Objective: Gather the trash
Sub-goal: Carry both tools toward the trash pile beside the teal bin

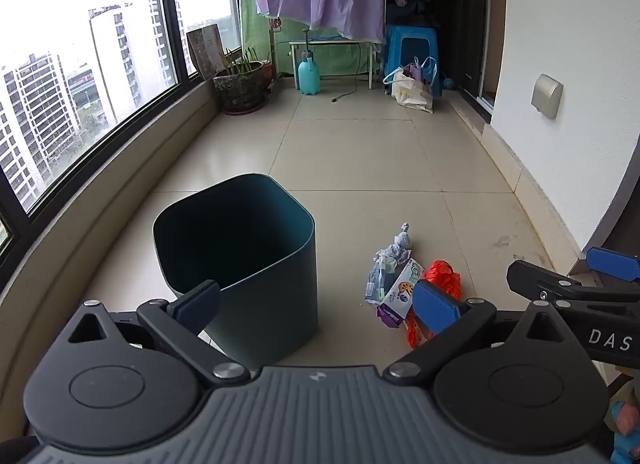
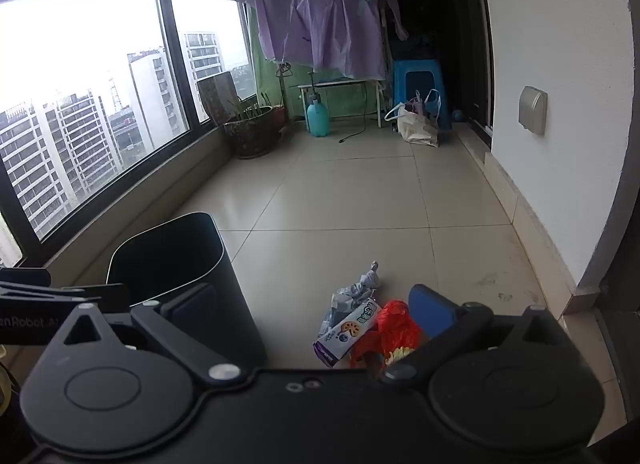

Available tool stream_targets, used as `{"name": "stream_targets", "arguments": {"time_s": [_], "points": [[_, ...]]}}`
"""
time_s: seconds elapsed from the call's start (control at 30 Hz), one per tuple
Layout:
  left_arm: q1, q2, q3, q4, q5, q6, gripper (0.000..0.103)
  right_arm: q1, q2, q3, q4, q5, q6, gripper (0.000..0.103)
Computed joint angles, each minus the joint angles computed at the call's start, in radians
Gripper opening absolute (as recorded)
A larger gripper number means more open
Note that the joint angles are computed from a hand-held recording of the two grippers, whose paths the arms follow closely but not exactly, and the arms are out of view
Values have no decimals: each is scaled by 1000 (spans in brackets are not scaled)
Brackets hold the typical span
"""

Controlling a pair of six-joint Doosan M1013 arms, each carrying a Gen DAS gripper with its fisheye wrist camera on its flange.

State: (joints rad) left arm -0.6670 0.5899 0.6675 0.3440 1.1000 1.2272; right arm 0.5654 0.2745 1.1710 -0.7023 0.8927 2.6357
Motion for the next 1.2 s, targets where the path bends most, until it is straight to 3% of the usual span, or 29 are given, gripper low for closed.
{"name": "stream_targets", "arguments": {"time_s": [0.37,1.2], "points": [[5,18,-33,-12,37,-33,103,5,13,-15,-8,25,-11,103],[0,12,-29,-5,34,-15,103,-4,8,-15,29,18,-39,103]]}}
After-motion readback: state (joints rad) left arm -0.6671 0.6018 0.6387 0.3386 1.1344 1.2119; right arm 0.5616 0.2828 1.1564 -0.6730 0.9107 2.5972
